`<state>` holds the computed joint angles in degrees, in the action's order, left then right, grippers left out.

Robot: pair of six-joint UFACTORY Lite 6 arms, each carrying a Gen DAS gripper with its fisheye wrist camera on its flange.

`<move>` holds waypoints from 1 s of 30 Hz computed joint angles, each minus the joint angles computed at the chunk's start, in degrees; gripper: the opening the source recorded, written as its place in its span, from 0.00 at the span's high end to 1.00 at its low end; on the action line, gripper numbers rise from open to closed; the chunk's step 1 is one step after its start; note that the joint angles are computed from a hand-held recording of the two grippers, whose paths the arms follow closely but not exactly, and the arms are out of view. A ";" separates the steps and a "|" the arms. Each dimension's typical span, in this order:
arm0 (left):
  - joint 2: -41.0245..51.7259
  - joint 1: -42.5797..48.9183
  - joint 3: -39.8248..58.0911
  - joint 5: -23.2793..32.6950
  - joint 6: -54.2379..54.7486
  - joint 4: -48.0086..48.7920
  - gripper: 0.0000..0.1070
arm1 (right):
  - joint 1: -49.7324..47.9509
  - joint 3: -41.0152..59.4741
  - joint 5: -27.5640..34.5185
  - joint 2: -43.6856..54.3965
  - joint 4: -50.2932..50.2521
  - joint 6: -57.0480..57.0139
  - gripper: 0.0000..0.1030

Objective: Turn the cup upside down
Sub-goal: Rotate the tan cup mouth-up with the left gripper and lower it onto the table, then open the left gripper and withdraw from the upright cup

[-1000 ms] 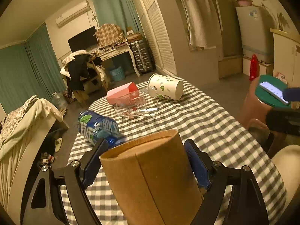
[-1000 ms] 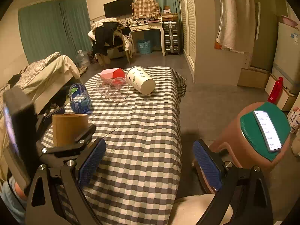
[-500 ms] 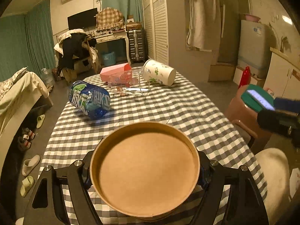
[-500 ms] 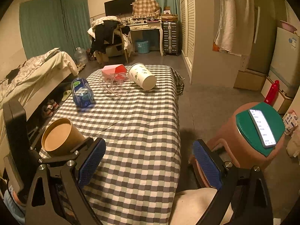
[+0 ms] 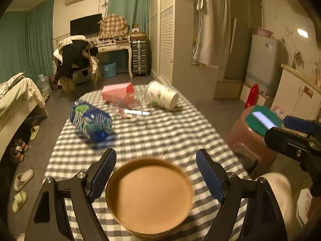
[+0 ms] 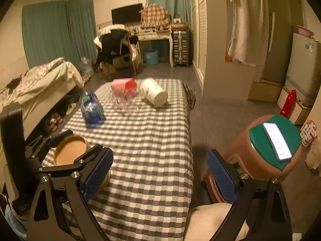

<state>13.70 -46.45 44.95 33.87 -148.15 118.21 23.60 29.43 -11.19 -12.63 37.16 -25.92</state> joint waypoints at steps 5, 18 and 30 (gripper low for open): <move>-8.48 -0.55 -2.34 1.11 3.53 -2.53 0.18 | 1.80 -1.89 -1.53 -8.23 17.31 -15.65 0.08; -40.86 -13.75 -19.47 17.18 25.10 -33.30 0.08 | 17.30 -5.26 -13.11 -19.65 47.66 -39.69 0.08; -44.88 -25.41 -28.11 27.55 18.88 -38.57 0.04 | 28.27 -7.22 -18.92 -12.01 39.71 -25.64 0.08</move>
